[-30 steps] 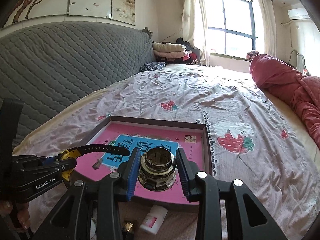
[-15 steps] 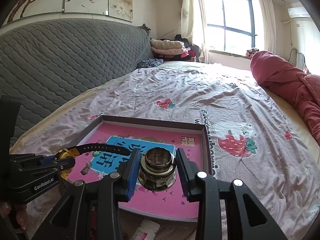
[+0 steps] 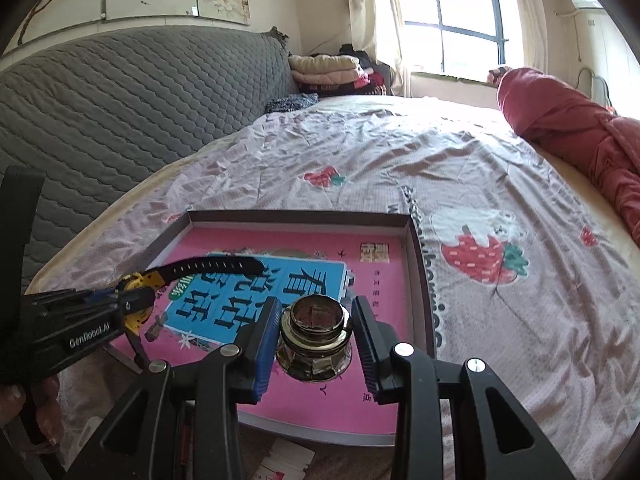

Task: Organize rigid objects
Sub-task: 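Carry the watch and silver cup with both tools over the tray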

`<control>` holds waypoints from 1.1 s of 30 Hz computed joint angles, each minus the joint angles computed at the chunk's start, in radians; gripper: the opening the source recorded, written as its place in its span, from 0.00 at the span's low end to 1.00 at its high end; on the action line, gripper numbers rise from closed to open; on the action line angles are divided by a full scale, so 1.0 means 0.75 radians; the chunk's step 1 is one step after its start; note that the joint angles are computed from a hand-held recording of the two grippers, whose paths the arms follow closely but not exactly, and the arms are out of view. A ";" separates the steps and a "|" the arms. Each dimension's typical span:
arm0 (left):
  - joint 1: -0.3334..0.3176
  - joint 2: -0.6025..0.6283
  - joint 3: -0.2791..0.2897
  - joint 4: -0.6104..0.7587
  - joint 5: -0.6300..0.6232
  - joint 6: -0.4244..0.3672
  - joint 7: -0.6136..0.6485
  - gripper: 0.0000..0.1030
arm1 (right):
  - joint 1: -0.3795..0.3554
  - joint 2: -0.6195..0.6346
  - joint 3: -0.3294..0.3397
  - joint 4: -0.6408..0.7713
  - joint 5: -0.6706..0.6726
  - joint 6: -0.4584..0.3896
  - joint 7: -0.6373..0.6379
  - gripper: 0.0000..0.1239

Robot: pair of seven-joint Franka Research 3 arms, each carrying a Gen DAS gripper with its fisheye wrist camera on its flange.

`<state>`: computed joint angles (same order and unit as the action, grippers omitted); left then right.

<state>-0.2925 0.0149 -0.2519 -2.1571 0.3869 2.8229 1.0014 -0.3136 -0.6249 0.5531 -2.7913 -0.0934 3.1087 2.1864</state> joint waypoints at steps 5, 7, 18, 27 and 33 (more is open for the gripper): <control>0.001 0.047 0.007 0.050 0.049 -0.033 -0.033 0.17 | -0.022 0.032 0.016 0.009 -0.013 -0.003 0.008 0.30; -0.001 0.062 0.012 0.066 0.075 -0.043 -0.058 0.17 | -0.022 0.041 0.015 0.012 -0.019 -0.014 0.010 0.30; 0.000 0.122 0.028 0.139 0.107 -0.106 -0.076 0.17 | -0.014 0.083 -0.015 0.017 -0.049 -0.044 0.057 0.30; 0.001 0.126 0.022 0.141 0.074 -0.123 -0.010 0.19 | -0.024 0.085 -0.014 0.031 -0.118 -0.071 0.100 0.30; 0.000 0.124 0.025 0.137 0.071 -0.123 -0.008 0.19 | -0.025 0.075 -0.024 0.030 -0.146 -0.092 0.131 0.30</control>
<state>-0.2924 0.1080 -0.2333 -2.0540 0.4399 2.7305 0.9955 -0.3322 -0.5687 0.5350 -2.7685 -0.2027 3.0401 2.2846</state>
